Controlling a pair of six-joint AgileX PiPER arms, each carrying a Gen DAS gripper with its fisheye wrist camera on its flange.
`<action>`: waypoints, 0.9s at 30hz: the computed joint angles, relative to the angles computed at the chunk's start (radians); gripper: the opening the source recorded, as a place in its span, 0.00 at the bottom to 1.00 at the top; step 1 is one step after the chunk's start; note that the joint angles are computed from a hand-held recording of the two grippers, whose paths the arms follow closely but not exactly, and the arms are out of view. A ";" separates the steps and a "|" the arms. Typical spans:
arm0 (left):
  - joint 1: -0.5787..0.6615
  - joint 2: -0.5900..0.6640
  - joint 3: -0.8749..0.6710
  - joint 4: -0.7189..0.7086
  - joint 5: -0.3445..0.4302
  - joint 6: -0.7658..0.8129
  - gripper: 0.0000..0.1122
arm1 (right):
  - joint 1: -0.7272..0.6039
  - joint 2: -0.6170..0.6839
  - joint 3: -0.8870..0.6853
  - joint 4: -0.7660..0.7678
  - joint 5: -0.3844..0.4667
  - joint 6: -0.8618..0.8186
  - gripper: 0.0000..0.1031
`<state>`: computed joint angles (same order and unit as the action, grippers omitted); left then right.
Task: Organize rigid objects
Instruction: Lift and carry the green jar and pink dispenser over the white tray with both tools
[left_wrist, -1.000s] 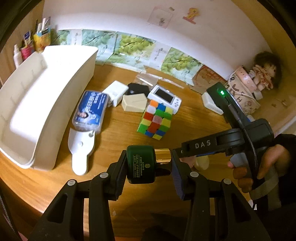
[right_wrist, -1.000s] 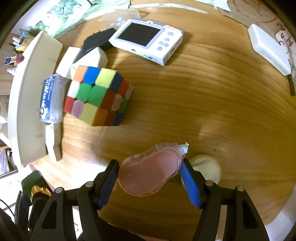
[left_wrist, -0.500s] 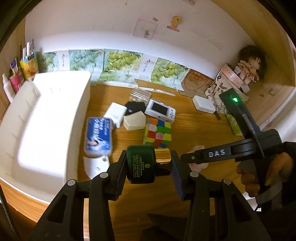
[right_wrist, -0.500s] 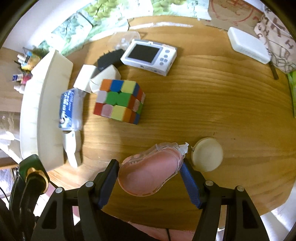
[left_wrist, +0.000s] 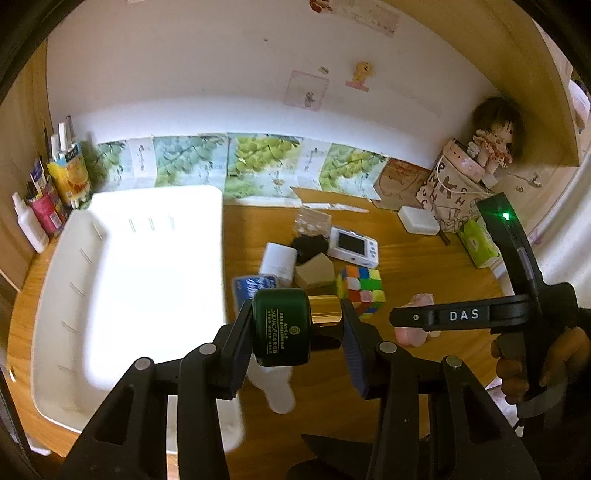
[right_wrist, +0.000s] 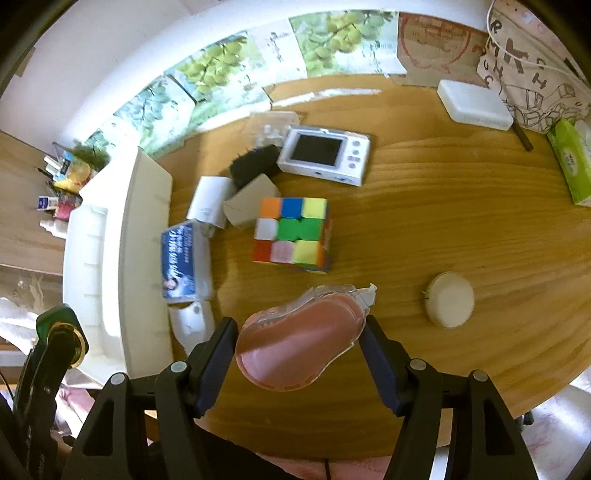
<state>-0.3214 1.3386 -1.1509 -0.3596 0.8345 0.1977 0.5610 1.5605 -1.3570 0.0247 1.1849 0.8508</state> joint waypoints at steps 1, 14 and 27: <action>0.024 0.002 -0.004 -0.017 0.007 0.035 0.42 | 0.019 0.004 -0.011 -0.015 -0.004 0.030 0.66; 0.288 0.055 -0.055 -0.167 0.109 0.414 0.42 | 0.202 0.136 -0.132 -0.203 -0.155 0.262 0.66; 0.462 0.149 -0.122 -0.148 0.174 0.540 0.42 | 0.298 0.297 -0.320 -0.281 -0.264 0.286 0.66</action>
